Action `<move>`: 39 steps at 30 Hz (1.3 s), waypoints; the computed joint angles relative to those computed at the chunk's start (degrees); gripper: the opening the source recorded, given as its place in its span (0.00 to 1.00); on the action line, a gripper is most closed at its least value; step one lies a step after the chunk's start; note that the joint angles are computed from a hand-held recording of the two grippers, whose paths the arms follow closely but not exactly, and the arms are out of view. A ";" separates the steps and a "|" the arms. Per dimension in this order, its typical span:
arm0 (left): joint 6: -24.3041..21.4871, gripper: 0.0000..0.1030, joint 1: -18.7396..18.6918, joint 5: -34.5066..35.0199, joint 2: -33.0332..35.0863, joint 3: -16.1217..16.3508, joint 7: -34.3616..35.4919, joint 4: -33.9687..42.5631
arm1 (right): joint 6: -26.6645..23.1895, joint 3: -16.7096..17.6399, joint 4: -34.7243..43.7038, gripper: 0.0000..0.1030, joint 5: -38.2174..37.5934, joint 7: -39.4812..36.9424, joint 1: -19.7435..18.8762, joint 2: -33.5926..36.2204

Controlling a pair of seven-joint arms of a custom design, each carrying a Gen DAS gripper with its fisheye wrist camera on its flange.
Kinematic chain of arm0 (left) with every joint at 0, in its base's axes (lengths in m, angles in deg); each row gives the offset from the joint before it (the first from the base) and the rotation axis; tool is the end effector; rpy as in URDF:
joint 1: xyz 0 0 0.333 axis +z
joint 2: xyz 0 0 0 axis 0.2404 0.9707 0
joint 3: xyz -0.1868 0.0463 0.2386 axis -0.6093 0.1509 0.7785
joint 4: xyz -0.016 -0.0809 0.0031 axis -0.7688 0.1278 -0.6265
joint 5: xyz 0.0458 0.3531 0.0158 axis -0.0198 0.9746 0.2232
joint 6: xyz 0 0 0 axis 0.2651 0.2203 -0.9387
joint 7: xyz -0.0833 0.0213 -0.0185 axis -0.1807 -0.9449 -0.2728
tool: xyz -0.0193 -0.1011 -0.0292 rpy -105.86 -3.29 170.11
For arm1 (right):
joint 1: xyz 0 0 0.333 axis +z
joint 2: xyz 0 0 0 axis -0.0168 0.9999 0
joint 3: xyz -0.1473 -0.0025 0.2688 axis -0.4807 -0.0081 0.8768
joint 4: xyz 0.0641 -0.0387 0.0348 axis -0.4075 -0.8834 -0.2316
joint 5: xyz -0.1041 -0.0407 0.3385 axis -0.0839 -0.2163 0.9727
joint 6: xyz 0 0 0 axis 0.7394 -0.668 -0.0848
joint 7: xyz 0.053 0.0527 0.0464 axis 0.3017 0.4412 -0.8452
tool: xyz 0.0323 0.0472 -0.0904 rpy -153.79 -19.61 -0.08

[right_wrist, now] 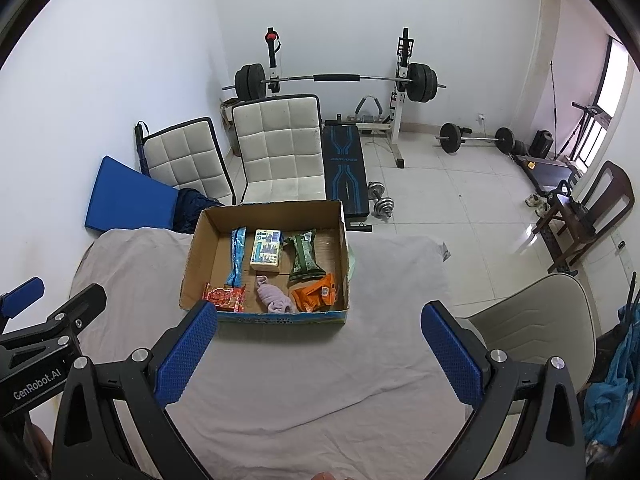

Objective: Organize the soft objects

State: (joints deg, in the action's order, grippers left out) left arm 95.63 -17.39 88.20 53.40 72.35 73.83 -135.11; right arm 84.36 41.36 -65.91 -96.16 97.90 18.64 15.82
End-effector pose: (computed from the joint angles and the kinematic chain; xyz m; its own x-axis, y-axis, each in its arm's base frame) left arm 0.4652 -0.3918 0.7114 -0.2217 -0.9749 -0.0201 -0.8015 0.1939 -0.5656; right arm 0.4007 0.2323 0.7393 -0.2849 -0.9586 -0.0043 -0.7752 0.2330 -0.5871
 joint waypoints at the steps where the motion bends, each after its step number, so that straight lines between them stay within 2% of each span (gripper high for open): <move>1: -0.13 0.99 -0.05 0.06 0.04 0.01 -0.03 0.14 | -0.05 0.08 0.25 1.00 -0.10 0.11 0.02 0.13; 22: -0.05 0.98 0.52 -0.55 -0.67 -0.07 0.54 -0.82 | -3.37 0.26 4.50 1.00 -1.41 0.89 1.10 2.03; 39: 0.83 0.99 0.78 -0.35 -0.91 -0.20 -0.03 -2.07 | -3.75 0.40 4.31 1.00 -1.29 1.23 1.08 0.95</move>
State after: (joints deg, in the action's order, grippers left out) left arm 96.46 -16.61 87.85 52.49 72.16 73.80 -137.18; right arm 80.60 41.77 -61.59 -97.45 99.13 19.72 16.78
